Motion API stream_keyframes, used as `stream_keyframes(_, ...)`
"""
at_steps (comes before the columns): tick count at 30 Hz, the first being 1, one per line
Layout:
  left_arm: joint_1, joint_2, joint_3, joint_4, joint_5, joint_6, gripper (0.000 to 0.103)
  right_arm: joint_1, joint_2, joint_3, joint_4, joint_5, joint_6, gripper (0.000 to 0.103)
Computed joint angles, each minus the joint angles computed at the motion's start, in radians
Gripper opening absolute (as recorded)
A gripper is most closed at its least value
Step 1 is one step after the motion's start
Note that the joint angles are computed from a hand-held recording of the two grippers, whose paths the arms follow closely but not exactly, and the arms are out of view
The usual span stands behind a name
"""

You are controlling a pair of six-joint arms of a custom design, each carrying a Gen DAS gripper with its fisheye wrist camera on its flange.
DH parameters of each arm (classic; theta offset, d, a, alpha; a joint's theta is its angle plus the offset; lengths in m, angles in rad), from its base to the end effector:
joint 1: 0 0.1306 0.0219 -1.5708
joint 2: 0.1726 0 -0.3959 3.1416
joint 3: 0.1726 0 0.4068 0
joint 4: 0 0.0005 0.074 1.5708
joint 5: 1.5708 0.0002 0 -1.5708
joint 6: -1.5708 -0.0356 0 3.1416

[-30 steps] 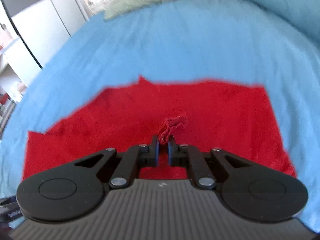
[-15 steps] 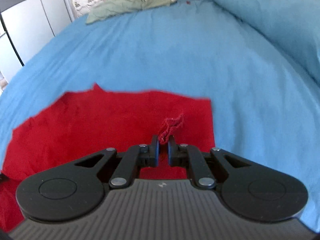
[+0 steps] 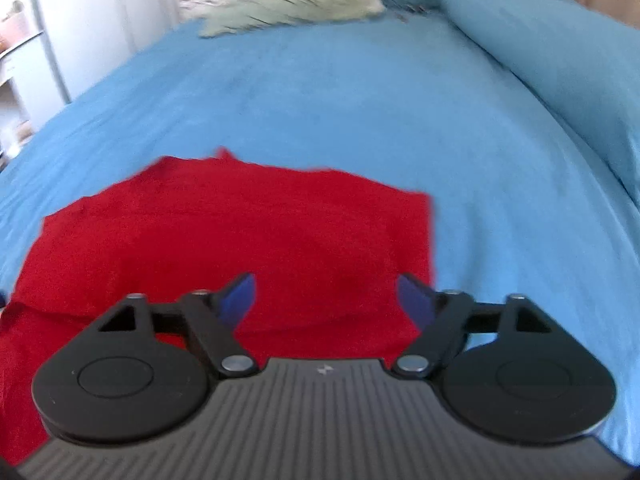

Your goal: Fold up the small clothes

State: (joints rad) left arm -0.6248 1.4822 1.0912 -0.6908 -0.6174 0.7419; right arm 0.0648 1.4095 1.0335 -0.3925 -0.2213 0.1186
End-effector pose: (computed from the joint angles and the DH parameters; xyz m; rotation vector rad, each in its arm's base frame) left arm 0.4006 -0.2641 0.2790 -0.3279 2.3622 0.2134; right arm 0.4813 0.0386 0.3014 -0.3220 2.3050 0.2317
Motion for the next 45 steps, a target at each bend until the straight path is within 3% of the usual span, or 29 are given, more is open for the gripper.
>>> stream_keyframes(4, 0.022, 0.066, 0.036, 0.082, 0.062, -0.056, 0.062, 0.018, 0.084, 0.037, -0.001, 0.012, -0.042, 0.099)
stream_keyframes(7, 0.034, 0.107, 0.052, 0.066, 0.095, -0.058, 0.062, 0.001, 0.114, 0.032, 0.008, 0.064, -0.063, 0.099)
stream_keyframes(9, 0.039, 0.118, 0.042, 0.063, 0.111, -0.06, 0.063, -0.025, 0.121, 0.023, 0.042, 0.059, -0.087, 0.099)
stream_keyframes(12, 0.039, 0.091, 0.006, 0.094, 0.118, -0.061, 0.063, -0.065, 0.116, 0.028, 0.028, -0.022, -0.078, 0.097)
stream_keyframes(16, 0.014, 0.046, 0.01, 0.063, 0.043, -0.063, 0.064, -0.084, 0.053, 0.024, 0.007, -0.051, -0.032, 0.098)
stream_keyframes(18, -0.011, 0.01, 0.007, 0.045, 0.006, -0.047, 0.071, -0.099, 0.002, 0.011, 0.002, -0.086, -0.026, 0.099)
stream_keyframes(24, -0.082, -0.116, 0.003, -0.048, -0.054, -0.012, 0.074, -0.175, -0.173, -0.01, -0.11, -0.186, 0.023, 0.101)
stream_keyframes(28, -0.148, -0.197, -0.02, -0.139, -0.079, 0.058, 0.078, -0.24, -0.279, -0.029, -0.202, -0.253, 0.064, 0.102)
stream_keyframes(32, -0.221, -0.268, -0.088, -0.186, -0.106, 0.142, 0.078, -0.331, -0.382, -0.09, -0.283, -0.31, 0.149, 0.102)
stream_keyframes(36, -0.315, -0.308, -0.156, -0.25, -0.146, 0.291, 0.078, -0.43, -0.457, -0.174, -0.338, -0.364, 0.246, 0.102)
stream_keyframes(41, -0.456, -0.291, -0.199, -0.391, -0.23, 0.538, 0.077, -0.538, -0.546, -0.302, -0.365, -0.427, 0.371, 0.102)
stream_keyframes(45, -0.542, -0.276, -0.228, -0.41, -0.236, 0.659, 0.073, -0.629, -0.617, -0.381, -0.451, -0.525, 0.492, 0.101)
